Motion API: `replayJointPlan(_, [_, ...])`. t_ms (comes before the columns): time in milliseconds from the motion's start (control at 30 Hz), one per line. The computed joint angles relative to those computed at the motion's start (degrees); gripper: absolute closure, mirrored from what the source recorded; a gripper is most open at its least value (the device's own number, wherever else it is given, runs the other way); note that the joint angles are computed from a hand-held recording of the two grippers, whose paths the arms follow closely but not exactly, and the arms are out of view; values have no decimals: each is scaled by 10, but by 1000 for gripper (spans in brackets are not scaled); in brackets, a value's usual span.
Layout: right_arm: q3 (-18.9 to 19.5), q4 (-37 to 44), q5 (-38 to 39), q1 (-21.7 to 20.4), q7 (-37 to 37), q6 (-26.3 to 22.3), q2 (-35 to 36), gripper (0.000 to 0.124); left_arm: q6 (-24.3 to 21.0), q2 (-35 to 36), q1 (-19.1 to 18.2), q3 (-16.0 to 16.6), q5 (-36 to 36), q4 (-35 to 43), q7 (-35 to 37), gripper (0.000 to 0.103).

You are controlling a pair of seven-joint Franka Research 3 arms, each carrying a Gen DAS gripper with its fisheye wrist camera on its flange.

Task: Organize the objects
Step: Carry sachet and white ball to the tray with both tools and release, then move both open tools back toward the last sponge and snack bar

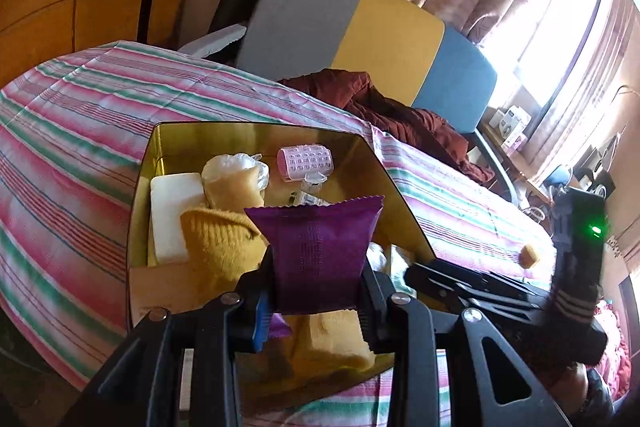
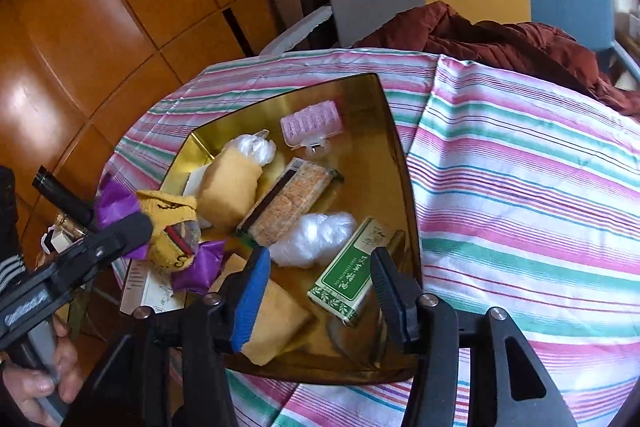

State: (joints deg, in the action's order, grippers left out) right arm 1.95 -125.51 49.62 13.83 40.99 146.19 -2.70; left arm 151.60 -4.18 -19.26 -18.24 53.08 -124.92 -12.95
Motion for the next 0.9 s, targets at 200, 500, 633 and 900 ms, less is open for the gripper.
replayJointPlan(200, [-5, -24, 0, -2, -2, 10, -21, 66, -20, 50, -6, 11, -31, 49, 51, 69])
replayJointPlan(500, [-12, -40, -2, -2, -3, 18, -34, 62, -33, 117, -21, 38, -54, 115, 112, 65])
replayJointPlan(633, [-10, -44, -8, 0, -4, 23, -36, 61, -27, 123, -26, 48, -69, 115, 114, 51])
replayJointPlan(900, [-11, -52, -2, 5, -12, 29, -42, 58, -76, 92, -41, 38, -38, 95, 88, 51])
